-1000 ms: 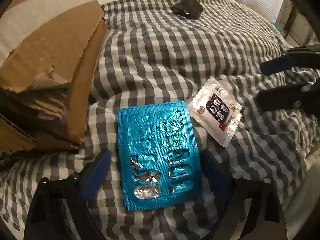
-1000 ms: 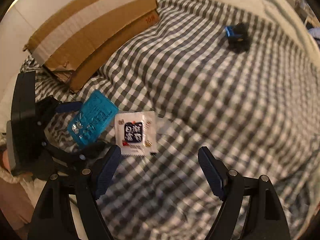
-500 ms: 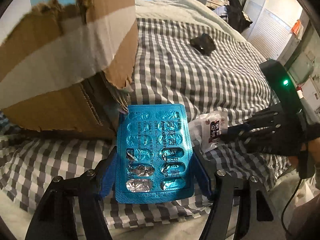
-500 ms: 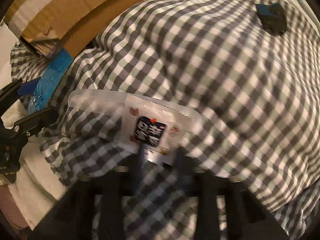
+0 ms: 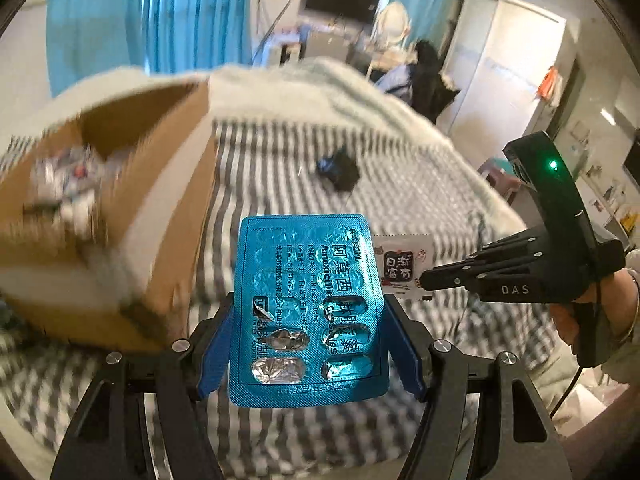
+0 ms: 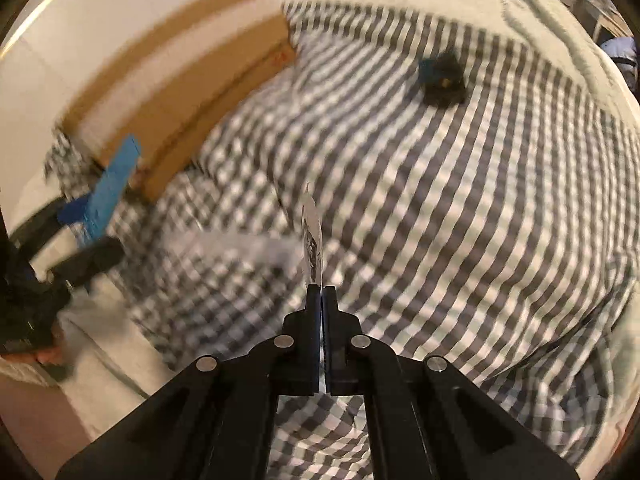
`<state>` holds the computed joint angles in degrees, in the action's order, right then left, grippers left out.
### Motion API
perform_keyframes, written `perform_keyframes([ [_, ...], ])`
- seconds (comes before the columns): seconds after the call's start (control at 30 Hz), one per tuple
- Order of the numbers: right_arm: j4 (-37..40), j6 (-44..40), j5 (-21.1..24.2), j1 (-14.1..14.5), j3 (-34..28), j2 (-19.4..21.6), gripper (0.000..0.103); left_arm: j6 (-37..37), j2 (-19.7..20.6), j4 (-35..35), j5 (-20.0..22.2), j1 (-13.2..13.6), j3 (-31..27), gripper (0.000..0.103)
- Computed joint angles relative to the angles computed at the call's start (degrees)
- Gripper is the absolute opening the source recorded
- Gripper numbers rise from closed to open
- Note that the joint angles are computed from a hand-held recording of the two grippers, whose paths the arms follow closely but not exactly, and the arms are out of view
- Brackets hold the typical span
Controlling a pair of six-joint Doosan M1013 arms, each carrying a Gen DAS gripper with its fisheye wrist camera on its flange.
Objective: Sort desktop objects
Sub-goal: 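Carry the blister pack and sachet into the cardboard box and release both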
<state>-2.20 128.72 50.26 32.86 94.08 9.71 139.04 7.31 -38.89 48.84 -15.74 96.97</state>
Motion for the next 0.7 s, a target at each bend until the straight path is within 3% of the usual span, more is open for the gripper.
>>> perform_keyframes([
  [0.13, -4.58, 1.66, -0.85, -0.11, -2.23, -1.67, 0.000, 0.33, -0.19, -3.93, -2.38, -0.11, -2.64, 0.070],
  [0.23, -7.03, 1.19, -0.40, -0.15, -6.07, -1.44, 0.000, -0.39, -0.23, -3.46, -6.71, -0.11, -5.08, 0.070],
  [0.37, -5.53, -4.39, -1.10, -0.54, -13.61, 0.07, 0.000, -11.44, 0.85, 7.74, -13.36, 0.15, -9.23, 0.070],
  [0.43, -4.69, -8.52, -0.20, -0.37, -18.91, 2.59, 0.000, -20.35, 1.86, 17.45, -15.99, 0.44, -11.06, 0.070],
  [0.6, 0.55, -18.67, 1.75, -0.11, -31.20, 10.15, 0.000, -40.70, 4.31, 38.28, -17.75, 0.41, -12.90, 0.071],
  [0.7, 2.50, -21.76, 1.60, 0.20, -36.55, 14.65, 0.001, -45.12, 4.99, 42.73, -18.26, 0.59, -12.40, 0.078],
])
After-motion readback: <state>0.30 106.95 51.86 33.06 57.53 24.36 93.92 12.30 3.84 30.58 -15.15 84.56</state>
